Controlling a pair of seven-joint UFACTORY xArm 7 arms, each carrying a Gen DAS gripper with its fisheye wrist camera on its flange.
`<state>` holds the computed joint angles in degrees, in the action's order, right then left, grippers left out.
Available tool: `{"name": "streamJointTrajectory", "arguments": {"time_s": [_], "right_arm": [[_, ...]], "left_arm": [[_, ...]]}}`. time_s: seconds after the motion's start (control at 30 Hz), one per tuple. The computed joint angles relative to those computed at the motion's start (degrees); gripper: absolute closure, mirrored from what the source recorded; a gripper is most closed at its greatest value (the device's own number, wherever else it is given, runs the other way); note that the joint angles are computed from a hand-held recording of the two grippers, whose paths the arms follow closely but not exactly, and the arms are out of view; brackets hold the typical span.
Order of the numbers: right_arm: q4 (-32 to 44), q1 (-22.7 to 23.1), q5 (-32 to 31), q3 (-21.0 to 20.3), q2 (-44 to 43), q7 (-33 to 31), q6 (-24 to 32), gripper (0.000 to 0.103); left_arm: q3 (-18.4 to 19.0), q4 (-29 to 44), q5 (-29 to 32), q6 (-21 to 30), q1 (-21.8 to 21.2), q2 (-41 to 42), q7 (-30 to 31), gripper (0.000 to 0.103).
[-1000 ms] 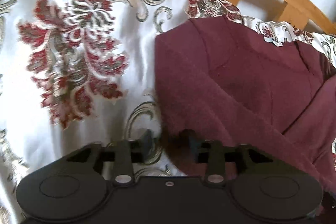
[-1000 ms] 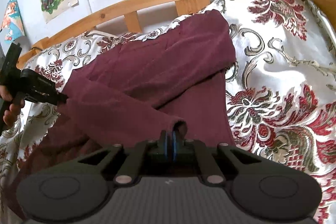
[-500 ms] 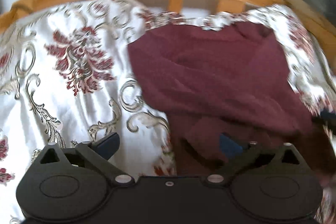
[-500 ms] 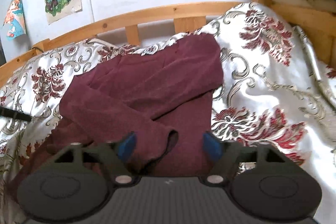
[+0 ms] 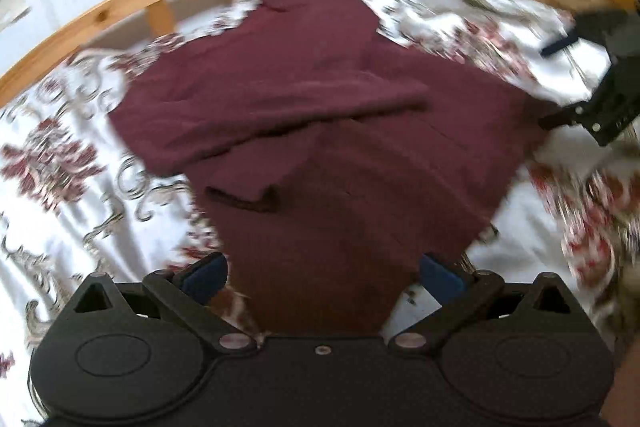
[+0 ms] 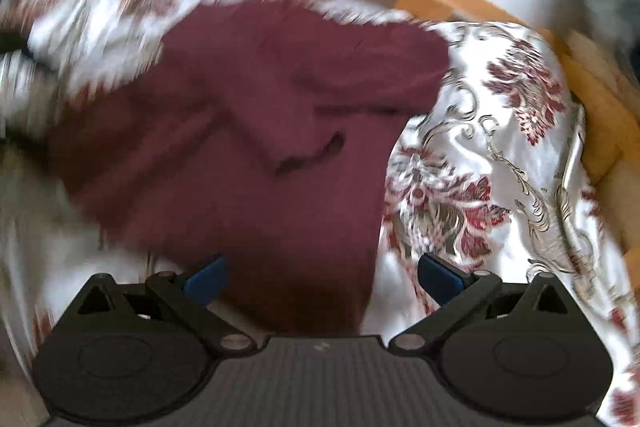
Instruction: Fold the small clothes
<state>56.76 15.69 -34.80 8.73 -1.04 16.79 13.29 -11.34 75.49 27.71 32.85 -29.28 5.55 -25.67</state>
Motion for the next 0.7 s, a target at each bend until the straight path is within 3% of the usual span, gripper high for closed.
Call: {"name": "streamJointTrajectory", "arguments": {"time_s": [0.07, 0.2, 0.33, 0.43, 0.6, 0.7], "right_arm": [[-0.3, 0.5, -5.6, 0.9, -0.6, 2.4, 2.7, 0.000], [0.4, 1.8, -7.5, 1.7, 0.5, 0.2, 7.2, 0.000], [0.9, 3.0, -14.2, 1.2, 1.7, 5.0, 9.1, 0.000], [1.3, 3.4, -20.4, 0.5, 2.3, 10.1, 8.8, 0.000], [2.4, 4.0, -35.9, -0.6, 3.7, 23.7, 9.0, 0.000], [2.5, 4.0, -38.7, -0.9, 3.8, 26.0, 8.4, 0.003]], "left_arm": [[-0.4, 0.1, 1.1, 1.3, -0.7, 0.6, 0.2, 0.001], [-0.4, 1.1, 2.5, 4.8, -2.1, 2.1, -1.0, 0.001], [0.2, 2.4, 6.4, 9.2, -3.8, 3.4, -3.3, 0.001], [0.7, 2.4, 9.7, 9.8, -4.5, 3.8, -5.7, 0.000], [1.6, 3.7, 17.7, 13.9, -6.3, 4.9, -11.8, 0.002], [1.5, 2.8, 21.2, 14.0, -6.6, 4.3, -13.1, 0.009]]}}
